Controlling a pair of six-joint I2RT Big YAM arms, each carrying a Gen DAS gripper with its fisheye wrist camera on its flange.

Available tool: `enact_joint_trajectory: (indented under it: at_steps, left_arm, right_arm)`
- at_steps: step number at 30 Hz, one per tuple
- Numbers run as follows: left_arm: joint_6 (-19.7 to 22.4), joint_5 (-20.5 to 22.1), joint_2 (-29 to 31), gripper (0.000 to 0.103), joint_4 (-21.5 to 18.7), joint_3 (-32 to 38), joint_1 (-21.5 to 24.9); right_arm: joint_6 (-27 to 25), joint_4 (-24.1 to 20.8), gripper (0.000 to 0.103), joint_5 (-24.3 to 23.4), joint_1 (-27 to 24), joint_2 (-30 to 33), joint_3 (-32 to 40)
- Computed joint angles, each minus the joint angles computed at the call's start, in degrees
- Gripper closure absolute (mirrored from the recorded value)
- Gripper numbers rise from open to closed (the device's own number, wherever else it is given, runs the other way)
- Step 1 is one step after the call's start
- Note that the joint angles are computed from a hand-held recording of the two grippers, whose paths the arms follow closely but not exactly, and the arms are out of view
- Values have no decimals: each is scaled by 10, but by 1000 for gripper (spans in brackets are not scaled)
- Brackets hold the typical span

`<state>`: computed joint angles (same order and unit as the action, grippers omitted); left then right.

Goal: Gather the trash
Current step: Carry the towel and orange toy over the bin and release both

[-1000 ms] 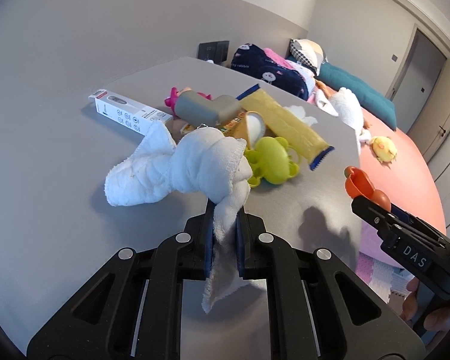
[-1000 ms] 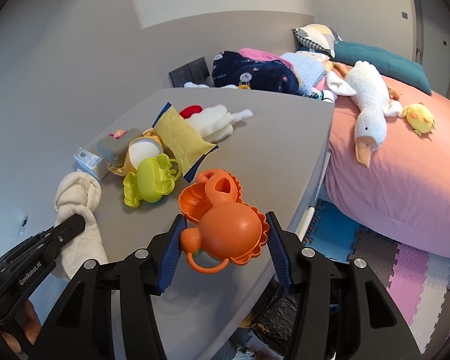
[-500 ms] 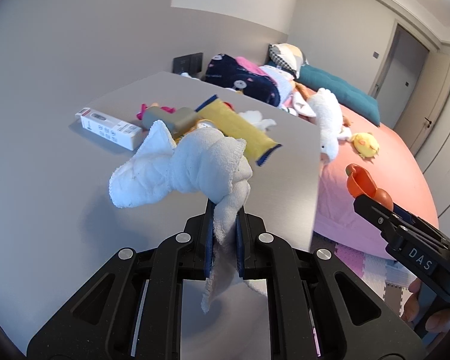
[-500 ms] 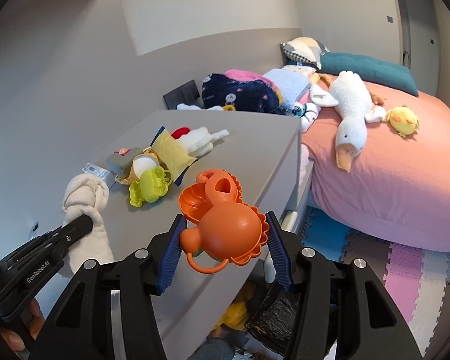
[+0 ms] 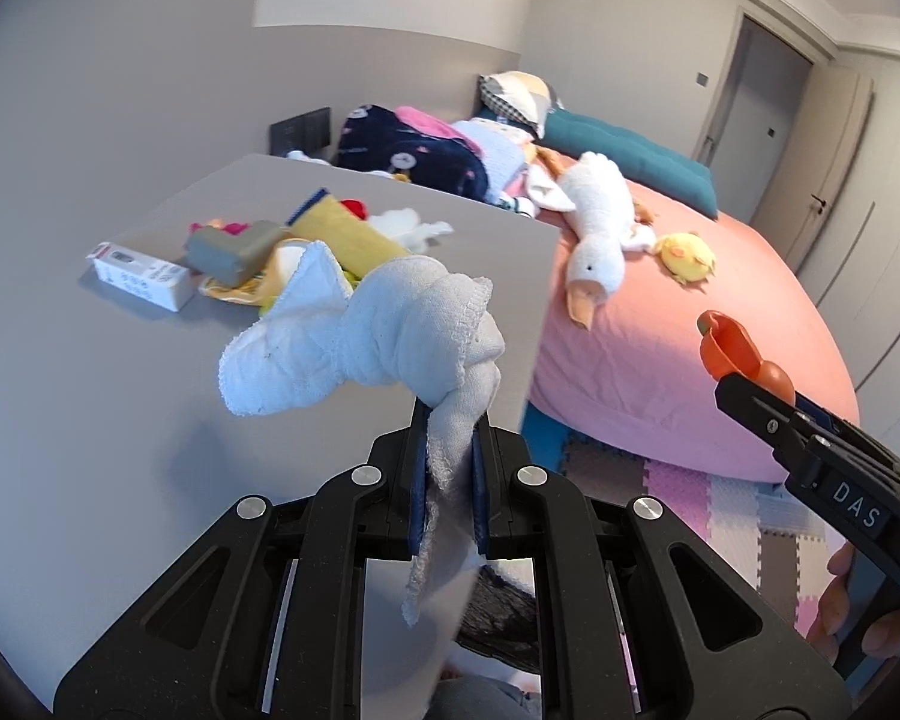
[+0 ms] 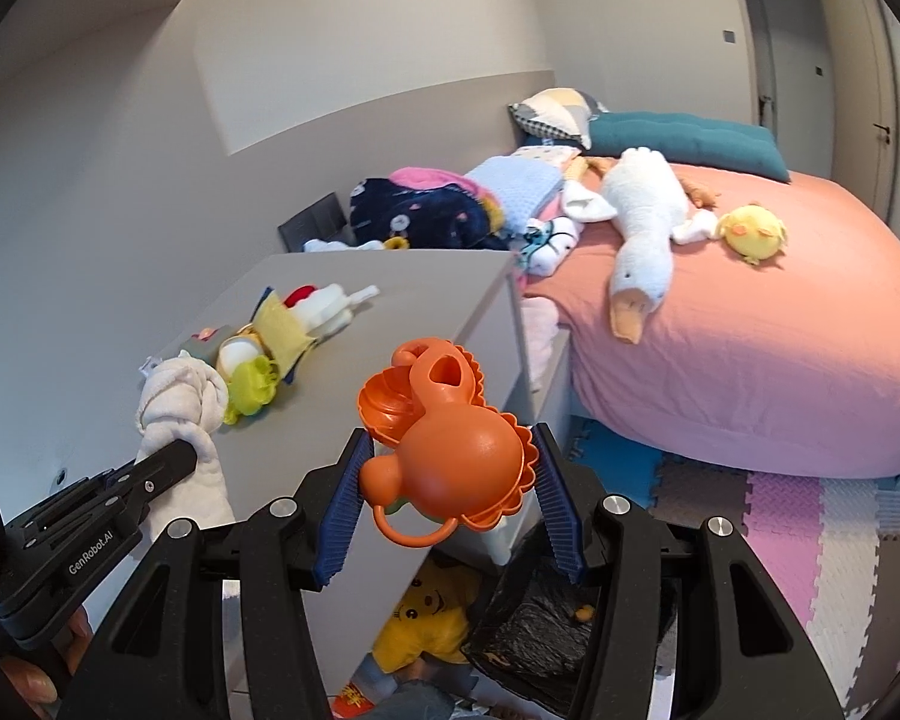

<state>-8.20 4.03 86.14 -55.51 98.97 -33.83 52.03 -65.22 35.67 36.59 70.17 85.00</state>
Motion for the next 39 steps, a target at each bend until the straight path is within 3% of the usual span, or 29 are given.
enact_joint_trajectory:
  at_steps: [15, 24, 26, 27, 28, 29, 30, 32, 39]
  left_arm:
    - [33, 9, 27, 92, -25, 17, -73]
    - [51, 22, 45, 90, -39, 21, -104]
    - [63, 31, 56, 85, -54, 30, -107]
    - [66, 30, 61, 75, -62, 35, -110]
    - [61, 17, 65, 51, -63, 37, -113]
    - [55, 5, 63, 36, -52, 31, -115]
    - [49, -8, 55, 15, -26, 16, -116]
    - [49, -15, 47, 13, -3, 2, -116]
    - [55, -14, 51, 13, -15, 13, -114]
  right_arm:
    - [71, -67, 48, 34, -16, -72, -56]
    - [101, -82, 48, 16, -38, -100, -94]
    - [108, -87, 48, 8, -47, -105, -102]
    - [117, -93, 42, 11, -49, -106, -105]
    - [130, -102, 38, 17, -52, -107, -109]
    - [138, -106, 34, 22, -53, -109, -111]
    - [147, -112, 32, 24, -56, -111, -114]
    - [152, -111, 32, 22, -59, -118, -121]
    - [142, -88, 31, 4, -66, -122, -134]
